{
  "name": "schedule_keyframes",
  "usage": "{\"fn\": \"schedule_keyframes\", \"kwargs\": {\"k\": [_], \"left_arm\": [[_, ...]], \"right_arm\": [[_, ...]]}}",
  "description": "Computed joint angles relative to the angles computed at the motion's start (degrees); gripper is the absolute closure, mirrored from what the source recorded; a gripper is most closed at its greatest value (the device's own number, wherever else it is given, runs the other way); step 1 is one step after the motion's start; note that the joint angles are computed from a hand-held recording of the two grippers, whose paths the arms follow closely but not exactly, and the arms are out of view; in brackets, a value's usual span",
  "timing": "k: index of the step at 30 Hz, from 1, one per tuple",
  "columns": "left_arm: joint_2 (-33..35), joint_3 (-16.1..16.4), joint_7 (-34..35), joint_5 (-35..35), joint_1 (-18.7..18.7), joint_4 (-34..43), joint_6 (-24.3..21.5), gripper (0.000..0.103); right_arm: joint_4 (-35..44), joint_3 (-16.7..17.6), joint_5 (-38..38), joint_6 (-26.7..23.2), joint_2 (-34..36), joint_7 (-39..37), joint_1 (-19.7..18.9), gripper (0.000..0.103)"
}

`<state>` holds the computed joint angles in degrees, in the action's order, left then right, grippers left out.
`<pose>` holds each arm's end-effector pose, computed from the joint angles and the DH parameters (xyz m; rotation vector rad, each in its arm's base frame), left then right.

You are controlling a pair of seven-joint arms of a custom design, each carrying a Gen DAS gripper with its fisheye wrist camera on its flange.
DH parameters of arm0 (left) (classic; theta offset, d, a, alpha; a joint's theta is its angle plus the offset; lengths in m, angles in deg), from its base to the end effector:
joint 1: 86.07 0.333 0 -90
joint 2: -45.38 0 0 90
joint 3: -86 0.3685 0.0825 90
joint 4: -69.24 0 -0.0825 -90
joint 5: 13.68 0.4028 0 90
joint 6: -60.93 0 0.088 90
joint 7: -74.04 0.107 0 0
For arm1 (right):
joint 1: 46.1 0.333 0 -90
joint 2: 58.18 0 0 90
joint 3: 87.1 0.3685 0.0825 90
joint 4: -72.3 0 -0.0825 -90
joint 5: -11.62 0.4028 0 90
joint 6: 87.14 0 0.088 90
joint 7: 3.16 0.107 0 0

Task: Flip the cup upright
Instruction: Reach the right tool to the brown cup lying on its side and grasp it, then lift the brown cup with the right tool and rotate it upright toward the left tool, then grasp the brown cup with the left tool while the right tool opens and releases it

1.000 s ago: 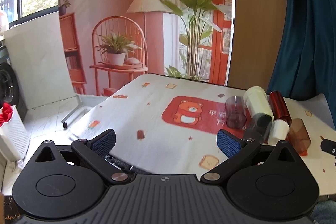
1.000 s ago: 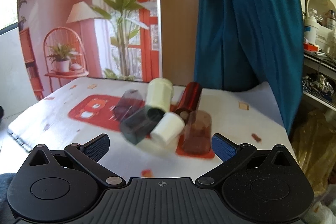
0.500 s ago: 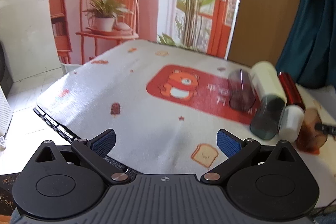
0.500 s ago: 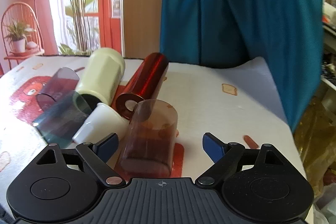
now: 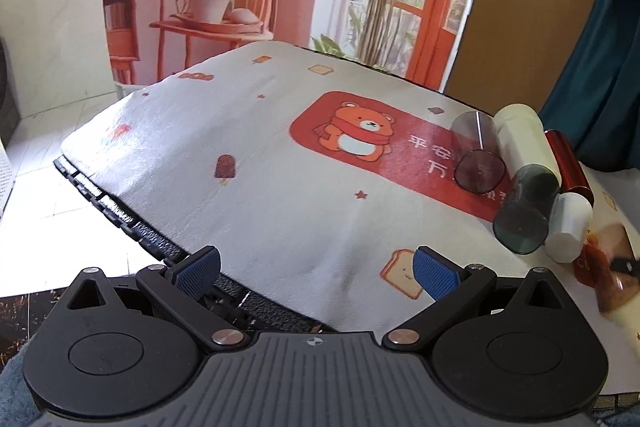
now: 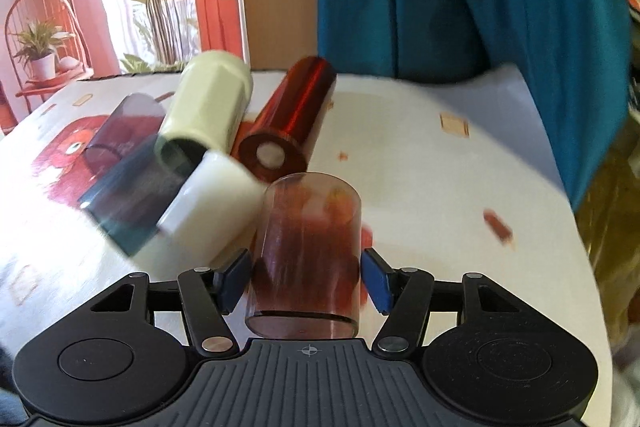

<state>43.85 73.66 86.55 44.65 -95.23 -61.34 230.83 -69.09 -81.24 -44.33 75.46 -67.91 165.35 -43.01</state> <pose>0.4938 -0.2574 0.4648 -1.8174 1.7692 -0.8879 0.4774 0.1199 0.4392 -1.4887 2.1112 -0.7362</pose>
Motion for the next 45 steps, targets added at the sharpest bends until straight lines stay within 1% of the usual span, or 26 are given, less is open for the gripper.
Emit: {"fn": "schedule_keyframes", "kwargs": {"k": [2,3,7,10,11,14,17,20,21,22,26,28,29,30,31,32,33,34,35,36,37,39,41,42,43,45], "left_arm": [[-0.1,0.5,-1.1,0.2,0.6,-0.7,3.2,0.0],[-0.3,0.6,-3.5,2.0,1.0,-0.8,4.1,0.0],[-0.7,0.0,-6.2,4.5,1.4,-0.3,1.4,0.0],[-1.4,0.4,-3.1,-0.2,1.7,-1.7,3.4,0.0],[-1.8,0.2,-3.6,0.1,2.0,-1.9,3.1,0.0],[-3.1,-0.8,-5.6,1.5,2.8,-2.2,0.4,0.0],[-4.0,-1.1,-7.4,2.3,3.9,-2.8,-0.2,0.0],[-4.8,-1.4,-6.9,1.5,4.5,-3.3,-1.8,0.0],[-4.9,-1.3,-6.2,0.5,4.5,-3.5,-2.1,0.0],[-4.9,-1.3,-5.4,-0.9,4.5,-3.6,-2.2,0.0],[-4.3,-1.5,-2.3,-5.9,4.1,-3.2,-3.8,0.0],[-3.8,-1.7,-0.4,-7.6,3.6,-2.7,-4.3,0.0],[-3.6,-1.8,0.0,-7.6,3.4,-2.5,-4.6,0.0],[-3.5,-2.0,0.4,-7.7,3.1,-2.2,-5.0,0.0],[-3.3,-2.0,0.9,-7.8,2.9,-1.9,-5.2,0.0],[-3.1,-2.1,1.3,-8.2,2.6,-1.6,-5.4,0.0],[-2.9,-2.0,1.9,-8.7,2.3,-1.3,-5.3,0.0],[-2.6,-2.0,2.3,-8.8,2.0,-0.9,-5.0,0.0],[-2.2,-2.1,2.4,-8.4,1.7,-0.4,-5.1,0.0],[-1.7,-2.3,2.6,-8.0,1.3,0.4,-5.7,0.0],[-1.2,-2.3,3.0,-7.7,0.8,1.2,-6.2,0.0],[-0.1,-2.2,4.0,-7.9,-0.3,3.0,-6.8,0.0],[1.1,-1.9,4.5,-8.1,-1.3,4.8,-6.6,0.0],[2.0,-1.8,4.4,-7.6,-2.0,6.2,-6.8,0.0],[2.9,-1.6,4.2,-6.8,-2.7,7.4,-7.3,0.0],[5.3,-1.3,5.4,-7.0,-4.4,10.6,-9.5,0.0]], "right_arm": [[-2.1,-0.6,7.1,0.3,-2.2,-3.9,2.0,0.047],[-3.0,-0.7,10.6,0.7,-3.0,-6.3,3.0,0.047],[-3.8,0.7,21.0,1.8,-3.7,-13.7,6.3,0.047],[-1.6,1.0,28.7,3.8,-1.0,-20.8,9.2,0.047],[-0.5,0.7,31.9,4.4,0.3,-24.4,10.8,0.047],[4.1,1.9,34.1,5.1,4.6,-29.0,12.1,0.047],[8.5,1.7,37.9,7.1,8.9,-32.5,14.1,0.047],[11.7,1.4,43.3,8.6,12.1,-37.2,15.9,0.047],[12.2,1.5,45.5,9.4,12.8,-38.5,16.4,0.047],[12.5,1.2,46.0,10.4,13.4,-39.2,16.8,0.047],[12.1,-0.8,43.2,13.1,14.0,-40.4,18.7,0.045],[10.3,-0.3,46.6,14.1,12.6,-43.0,18.2,0.041],[9.4,-1.3,44.0,15.0,11.9,-40.3,18.7,0.04],[8.6,-2.7,38.3,16.4,11.1,-34.9,19.1,0.04],[8.0,-3.8,30.7,17.5,10.4,-28.0,18.8,0.039],[7.4,-4.1,23.4,18.3,9.4,-21.1,17.5,0.037],[7.2,-3.4,14.7,18.6,8.5,-13.0,15.2,0.035],[7.2,-2.1,6.4,18.1,7.6,-5.1,12.5,0.032],[7.2,-0.9,0.6,16.6,6.8,0.6,10.3,0.031],[7.0,0.0,-2.1,14.8,6.0,3.2,9.1,0.031],[6.6,0.6,-3.0,12.7,5.4,4.1,8.5,0.03],[6.0,1.2,-2.8,9.2,4.8,3.9,8.2,0.028],[5.6,2.0,-5.0,5.2,4.3,6.2,7.8,0.014],[5.8,2.4,-7.1,2.9,4.3,8.1,7.8,0.013],[6.0,2.5,-9.0,1.6,4.5,9.5,7.9,0.013],[5.0,1.4,-10.6,3.2,4.1,10.5,8.0,0.013]]}}
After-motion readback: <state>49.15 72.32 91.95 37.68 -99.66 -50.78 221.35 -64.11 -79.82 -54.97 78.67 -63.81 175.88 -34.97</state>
